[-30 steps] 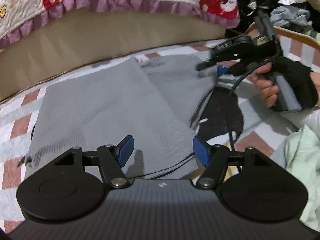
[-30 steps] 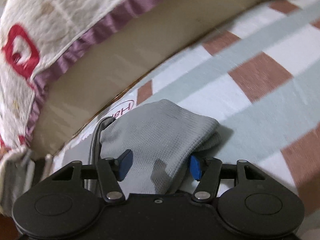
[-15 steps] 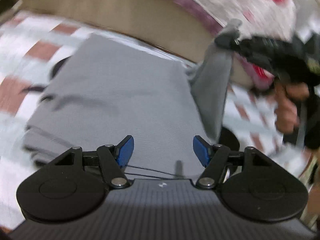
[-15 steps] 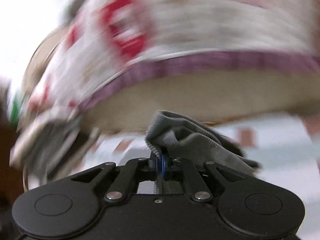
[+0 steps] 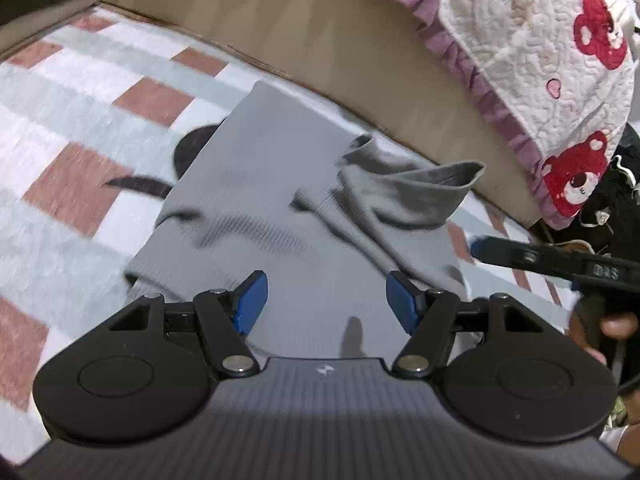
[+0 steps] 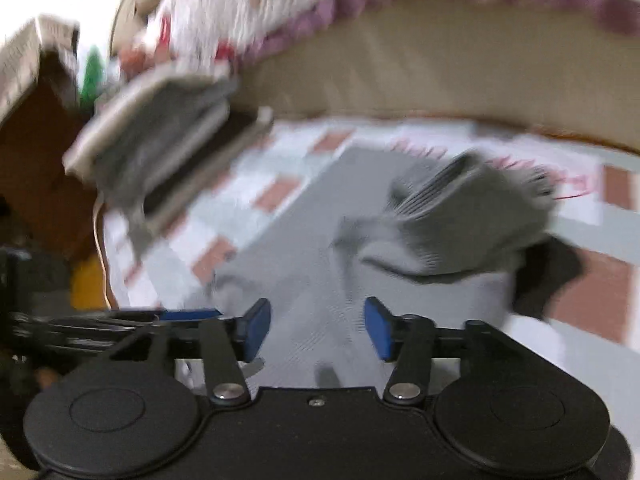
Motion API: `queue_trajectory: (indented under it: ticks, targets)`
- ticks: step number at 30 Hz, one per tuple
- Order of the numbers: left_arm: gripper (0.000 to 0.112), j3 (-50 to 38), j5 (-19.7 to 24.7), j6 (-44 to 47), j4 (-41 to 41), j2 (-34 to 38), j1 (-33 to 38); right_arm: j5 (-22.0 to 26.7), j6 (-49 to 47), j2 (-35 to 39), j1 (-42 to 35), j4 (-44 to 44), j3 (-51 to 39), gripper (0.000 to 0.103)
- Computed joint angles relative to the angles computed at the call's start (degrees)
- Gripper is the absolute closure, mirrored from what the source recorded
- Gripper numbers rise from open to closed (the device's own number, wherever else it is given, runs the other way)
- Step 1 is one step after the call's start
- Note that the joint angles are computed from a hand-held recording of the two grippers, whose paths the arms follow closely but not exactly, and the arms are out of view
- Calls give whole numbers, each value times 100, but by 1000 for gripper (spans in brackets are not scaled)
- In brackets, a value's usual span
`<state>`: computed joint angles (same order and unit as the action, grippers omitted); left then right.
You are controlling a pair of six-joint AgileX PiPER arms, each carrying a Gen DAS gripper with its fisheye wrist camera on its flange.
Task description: Fold clothes
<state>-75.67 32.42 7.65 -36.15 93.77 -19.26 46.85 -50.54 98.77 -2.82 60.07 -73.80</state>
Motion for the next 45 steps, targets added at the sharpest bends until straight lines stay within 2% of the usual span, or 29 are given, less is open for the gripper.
queue_trajectory:
  ticks: [3,5,6,8,10,11,12,14,16,17,18,19,21,22,24,26,27,28,30,31,33,34,36,38,39,41,42,43,45]
  targets:
    - [44,-151,-149,279,-279,146,-100,-695,65,-663,-189,189,942,44]
    - [43,-424,-202,-3,153,316,-294,-1462,559,-752,38,-589,1078,44]
    - [43,-564,-297,-162,481,381,-430,-1664,781,-700,108,-868,1057,43]
    - [42,-810,-394,-75,770,521,-612,-1661,747,-535,118,-850,945,44]
    - [35,-1237,-212,527,570,807,-671,-1817,822,-452,279,-1064,953,44]
    - [32,-1545,41,717,357,1036,-643,-2061,926,-448,426,-1306,1015,44]
    - [32,-1967,426,678,335,1328,-604,-2305,815,-436,530,-1318,1106,44]
    - [32,-2924,1001,76,895,1975,-672,-2682,117,-354,531,-656,1199,44]
    - [32,-3750,1196,-793,2041,2510,-863,-2489,-683,-77,199,490,988,44]
    - [32,-4045,1240,-1075,2405,2730,-903,-2297,-850,108,35,834,817,44]
    - [32,-4537,1510,-1191,2570,3036,-900,-2099,-843,332,-91,950,593,44]
    - [32,-5095,1816,-1293,2722,3372,-897,-1895,-668,555,-204,907,330,45]
    - [32,-5878,2102,-1308,2955,3837,-916,-1490,-432,1017,-333,683,-260,53]
    - [32,-6345,2284,-1309,3061,4105,-924,-1323,-347,1233,-360,546,-561,53]
    - [33,-6848,2406,-1247,2927,4408,-872,-1139,-193,1581,-360,321,-1105,53]
    - [61,-7400,2643,-1179,2822,4699,-847,-953,51,1932,-355,65,-1682,52]
    - [108,-7682,2811,-1146,2784,4831,-846,-893,361,2088,-341,-121,-1967,49]
    - [111,-7735,2826,-1093,2737,4859,-846,-793,681,2246,-349,-250,-2242,49]
    - [112,-7153,2462,-1022,2856,4536,-891,-529,1288,2521,-433,-258,-2658,49]
    - [112,-6586,2087,-1038,3035,4223,-937,-578,1421,2554,-431,-247,-2681,54]
    - [112,-6043,1661,-1499,3577,3896,-1041,-752,1445,2573,-352,-362,-2705,70]
    - [112,-5961,1645,-1886,3991,3827,-1086,-880,1443,2545,-276,-483,-2689,71]
    - [112,-6278,2186,-2233,4235,3995,-1062,-1177,1784,2483,-86,-1009,-2701,72]
    - [110,-6281,2467,-2382,4220,4027,-969,-1207,2355,2528,-44,-1369,-2823,70]
    - [109,-5939,2289,-2463,3888,3866,-848,-1269,2493,2485,-74,-1275,-2731,65]
    - [86,-4925,1631,-2305,2833,3374,-533,-1631,2500,2212,-170,-723,-2209,53]
    - [59,-4711,1511,-2205,2442,3271,-431,-1749,2415,2077,-242,-358,-1955,44]
    - [46,-4681,1517,-2126,2242,3269,-409,-1639,2198,1976,-374,89,-1752,42]
    - [42,-4615,1524,-1998,1893,3262,-378,-963,2152,1970,-624,352,-1707,42]
